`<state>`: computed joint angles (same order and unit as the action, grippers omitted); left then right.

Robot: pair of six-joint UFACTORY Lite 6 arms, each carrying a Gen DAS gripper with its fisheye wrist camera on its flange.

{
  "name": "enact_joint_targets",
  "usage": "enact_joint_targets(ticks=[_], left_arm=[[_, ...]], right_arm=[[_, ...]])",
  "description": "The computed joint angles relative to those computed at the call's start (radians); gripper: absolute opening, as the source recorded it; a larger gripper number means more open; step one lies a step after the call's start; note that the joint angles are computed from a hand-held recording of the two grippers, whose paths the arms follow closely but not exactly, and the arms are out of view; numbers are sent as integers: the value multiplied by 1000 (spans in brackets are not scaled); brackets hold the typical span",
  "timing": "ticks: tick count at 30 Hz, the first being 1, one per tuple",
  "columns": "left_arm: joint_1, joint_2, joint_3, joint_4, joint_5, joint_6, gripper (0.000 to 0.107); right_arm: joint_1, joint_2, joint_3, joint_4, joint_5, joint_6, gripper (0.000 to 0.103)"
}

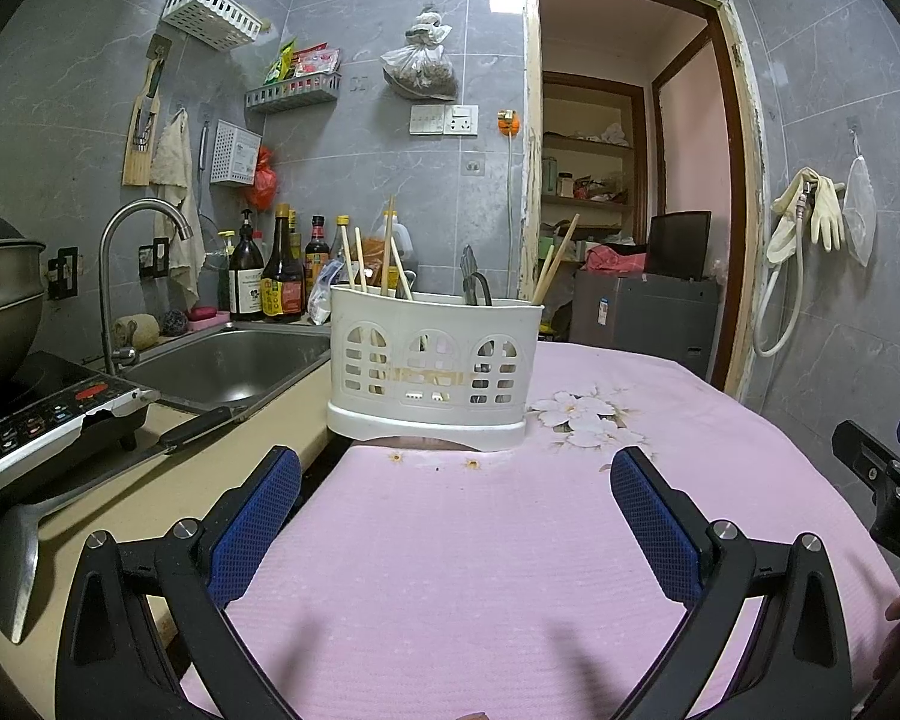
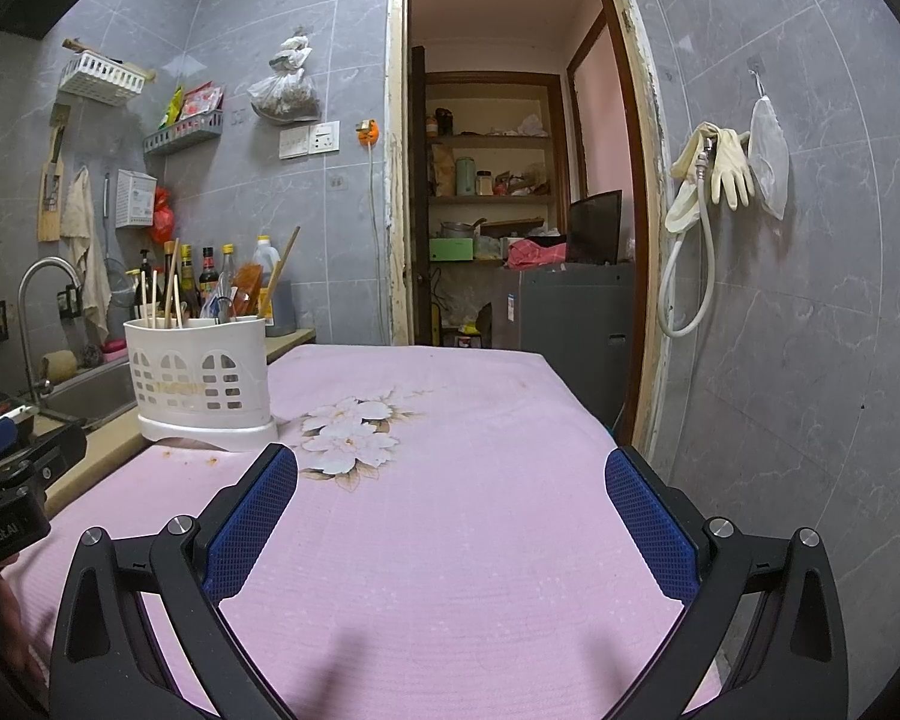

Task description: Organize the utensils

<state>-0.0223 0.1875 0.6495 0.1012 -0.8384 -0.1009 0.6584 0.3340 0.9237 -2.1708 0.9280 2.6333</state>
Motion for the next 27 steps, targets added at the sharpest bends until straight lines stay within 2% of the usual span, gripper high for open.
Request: enact_joint_targets(ticks=[27], left_arm=[[-7, 12, 12, -5, 1, 8, 101]], right_arm=[[0, 0, -2, 0, -3, 4, 103]])
